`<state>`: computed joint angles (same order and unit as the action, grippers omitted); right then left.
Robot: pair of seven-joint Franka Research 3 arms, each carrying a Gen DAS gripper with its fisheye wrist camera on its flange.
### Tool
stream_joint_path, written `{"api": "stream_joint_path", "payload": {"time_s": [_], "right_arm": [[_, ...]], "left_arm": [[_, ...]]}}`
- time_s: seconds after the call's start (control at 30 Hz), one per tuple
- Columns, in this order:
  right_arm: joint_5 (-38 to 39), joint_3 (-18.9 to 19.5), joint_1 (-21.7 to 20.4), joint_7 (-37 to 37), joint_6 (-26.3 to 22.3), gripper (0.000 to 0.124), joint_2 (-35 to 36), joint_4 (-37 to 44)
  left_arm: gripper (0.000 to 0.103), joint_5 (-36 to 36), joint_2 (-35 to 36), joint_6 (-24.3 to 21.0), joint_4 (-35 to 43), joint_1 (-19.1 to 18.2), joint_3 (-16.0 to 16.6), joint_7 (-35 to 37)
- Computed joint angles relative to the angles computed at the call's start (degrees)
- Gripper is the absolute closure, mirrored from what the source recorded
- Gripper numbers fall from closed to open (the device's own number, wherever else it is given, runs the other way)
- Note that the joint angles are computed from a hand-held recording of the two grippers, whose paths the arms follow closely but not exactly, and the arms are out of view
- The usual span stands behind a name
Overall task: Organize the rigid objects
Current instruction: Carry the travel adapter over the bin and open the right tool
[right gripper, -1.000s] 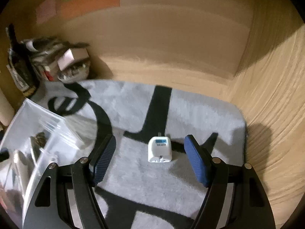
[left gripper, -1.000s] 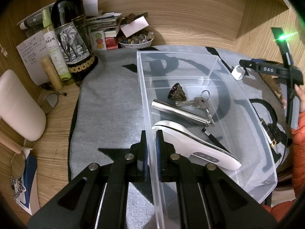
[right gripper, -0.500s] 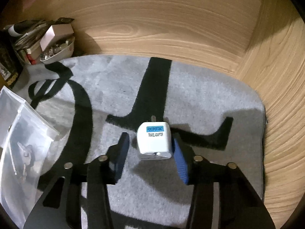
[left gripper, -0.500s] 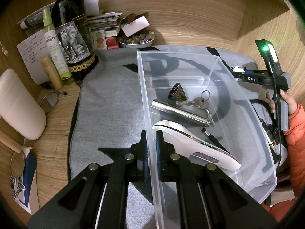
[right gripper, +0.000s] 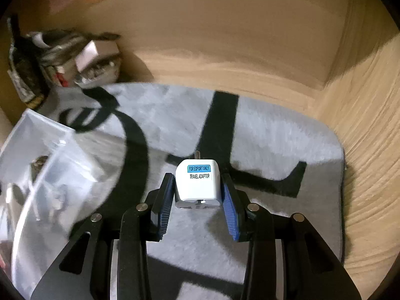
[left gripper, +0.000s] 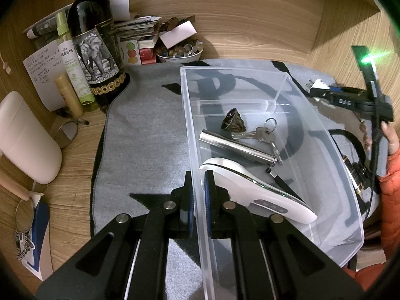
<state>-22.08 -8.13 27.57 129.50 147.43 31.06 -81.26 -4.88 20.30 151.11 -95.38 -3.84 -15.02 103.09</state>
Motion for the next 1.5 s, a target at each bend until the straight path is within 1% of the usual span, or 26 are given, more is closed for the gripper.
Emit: {"api": "stream_joint_path", "payload": {"time_s": [0.07,0.27,0.53,0.63,0.77,0.8,0.87,1.03,1.27,1.5], "right_arm": [[-0.7,-0.2,0.5,0.4,1.1,0.090,-0.9,-0.6],[-7.0,-1.6,3.3,3.8,5.5,0.090,-5.6,-4.7],[-13.4,-0.8,5.1,6.8,8.7,0.090,-7.6,-4.7],[-14.0,0.0,5.2,6.4,10.0,0.090,-8.0,-4.9],[-11.8,1.8,4.9,3.5,10.9,0.090,-7.3,-4.0],[-10.4,2.7,4.6,1.7,10.8,0.090,-6.6,-3.3],[-8.1,3.3,4.7,-0.8,10.5,0.090,-5.5,-2.2],[-1.4,5.2,4.9,-8.9,7.7,0.089,-1.7,2.2],[7.0,7.0,5.1,-19.1,0.9,0.089,3.8,9.4],[10.3,6.1,6.0,-21.6,-1.5,0.089,6.0,12.3]], "left_arm": [[0.096,0.0,0.0,0.0,0.1,0.0,0.0,0.0],[0.096,0.0,-0.1,0.0,-0.1,0.2,-0.1,0.2],[0.096,0.0,0.2,-0.2,0.4,0.2,0.0,0.4],[0.096,0.2,0.2,-0.2,0.5,0.2,0.1,0.4],[0.096,0.1,0.3,-0.3,0.6,0.3,0.0,0.5],[0.096,0.2,0.3,-0.3,0.7,0.2,0.1,0.4],[0.096,0.3,0.3,-0.3,0.7,0.2,0.1,0.3],[0.096,0.2,0.4,-0.3,0.9,0.2,0.0,0.4],[0.096,0.0,0.5,-0.2,0.9,0.2,-0.2,0.7],[0.096,-0.1,0.5,-0.2,0.8,0.2,-0.2,0.9]]}}
